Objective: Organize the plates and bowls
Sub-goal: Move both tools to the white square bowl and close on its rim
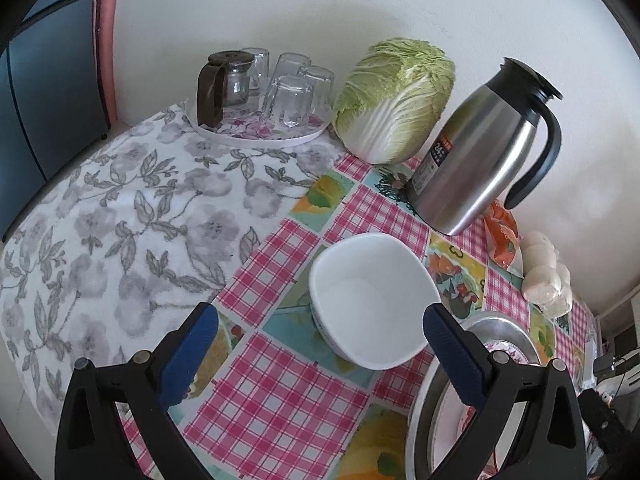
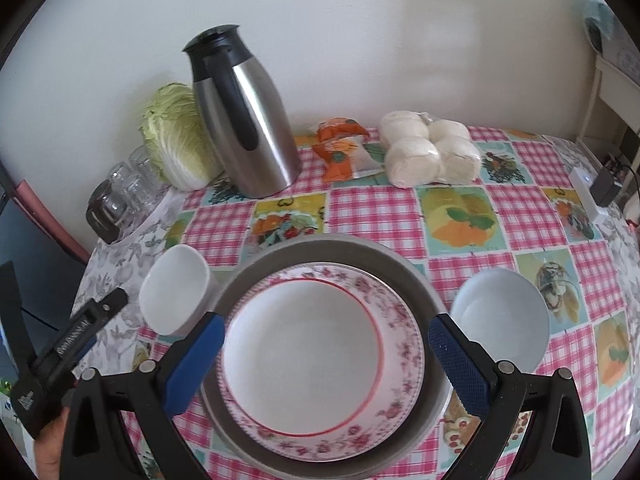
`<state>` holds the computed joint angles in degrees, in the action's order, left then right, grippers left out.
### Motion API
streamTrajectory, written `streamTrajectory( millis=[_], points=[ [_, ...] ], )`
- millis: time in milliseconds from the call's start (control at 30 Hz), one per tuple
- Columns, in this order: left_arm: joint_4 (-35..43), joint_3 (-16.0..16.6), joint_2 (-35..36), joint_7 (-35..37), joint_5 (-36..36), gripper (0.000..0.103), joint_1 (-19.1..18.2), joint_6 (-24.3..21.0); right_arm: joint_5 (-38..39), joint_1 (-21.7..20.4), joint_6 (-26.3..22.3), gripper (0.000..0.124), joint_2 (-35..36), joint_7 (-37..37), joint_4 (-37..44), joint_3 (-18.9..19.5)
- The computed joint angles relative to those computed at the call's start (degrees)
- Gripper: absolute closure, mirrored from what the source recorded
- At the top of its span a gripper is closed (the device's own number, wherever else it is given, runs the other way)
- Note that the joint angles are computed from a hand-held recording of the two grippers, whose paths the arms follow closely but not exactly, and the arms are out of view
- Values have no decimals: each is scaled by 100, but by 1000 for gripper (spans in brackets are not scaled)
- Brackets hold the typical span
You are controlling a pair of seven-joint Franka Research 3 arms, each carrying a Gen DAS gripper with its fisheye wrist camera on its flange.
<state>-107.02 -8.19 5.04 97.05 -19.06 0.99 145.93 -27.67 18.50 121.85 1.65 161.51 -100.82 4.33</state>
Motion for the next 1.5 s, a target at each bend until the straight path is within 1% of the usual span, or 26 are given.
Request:
streamTrajectory(
  millis=[133,200,233,267,333,400,500,633,733,800,867,1000,1033,1067,1100,1167,1233,1267,1333,1367,1400,1433,1500],
  points=[
    [137,22,139,17,-235,1,101,22,76,47,-22,21,285,-202,438,-21],
    [192,15,203,5,-562,1,198,63,149,89,-91,21,473,-376,714,-52],
    [244,7,253,19,-771,1,259,28,148,129,-224,21,603,-456,911,-72],
    [311,-5,312,55,-945,1,316,-31,121,179,-364,21,728,-494,1096,-101],
    [447,-26,442,121,-1111,1,399,-131,143,253,-489,21,901,-565,1332,-169],
    [549,-57,550,193,-1188,1,462,-203,305,275,-431,21,1084,-726,1536,-224],
    [809,-104,753,292,-1296,1,582,-585,589,285,-357,21,1426,-1052,1902,-308],
    [909,-182,882,369,-1413,1,653,-641,778,380,-574,21,1923,-1437,2502,-454],
    [1038,-277,1018,491,-1700,1,741,-880,889,447,-705,22,2235,-1586,2861,-573],
    [1083,-314,1080,519,-1806,1,754,-994,982,457,-754,24,2412,-1754,3057,-613],
    [1103,-322,1123,518,-1769,1,721,-1009,1054,477,-868,38,2618,-1907,3299,-662],
    [1211,-344,1269,416,-1691,1,692,-1093,1252,488,-964,48,2963,-2125,3681,-729],
    [1244,-359,1313,412,-1683,2,694,-1134,1296,487,-967,53,3049,-2189,3783,-739],
    [1280,-370,1355,397,-1657,5,692,-1182,1359,477,-986,58,3160,-2273,3917,-740],
    [1315,-381,1395,382,-1632,11,690,-1228,1427,469,-1018,61,3251,-2342,4032,-743],
    [1382,-396,1468,327,-1549,17,672,-1305,1604,435,-1072,75,3440,-2455,4256,-736],
    [1416,-422,1516,314,-1520,19,674,-1321,1717,435,-1135,78,3615,-2524,4450,-754],
    [1436,-449,1541,337,-1564,21,693,-1339,1743,447,-1161,82,3687,-2556,4541,-770],
    [1483,-478,1589,328,-1611,34,711,-1378,1787,466,-1183,88,3831,-2661,4718,-787],
    [1513,-474,1614,288,-1578,45,704,-1416,1799,478,-1218,91,3910,-2716,4820,-799],
    [1522,-475,1626,280,-1557,53,703,-1423,1806,490,-1242,92,3962,-2751,4885,-816],
    [1522,-477,1637,283,-1530,56,697,-1410,1817,499,-1276,95,4011,-2769,4949,-831],
    [1551,-505,1681,288,-1551,66,713,-1448,1857,496,-1308,102,4080,-2793,5034,-848]
  ],
)
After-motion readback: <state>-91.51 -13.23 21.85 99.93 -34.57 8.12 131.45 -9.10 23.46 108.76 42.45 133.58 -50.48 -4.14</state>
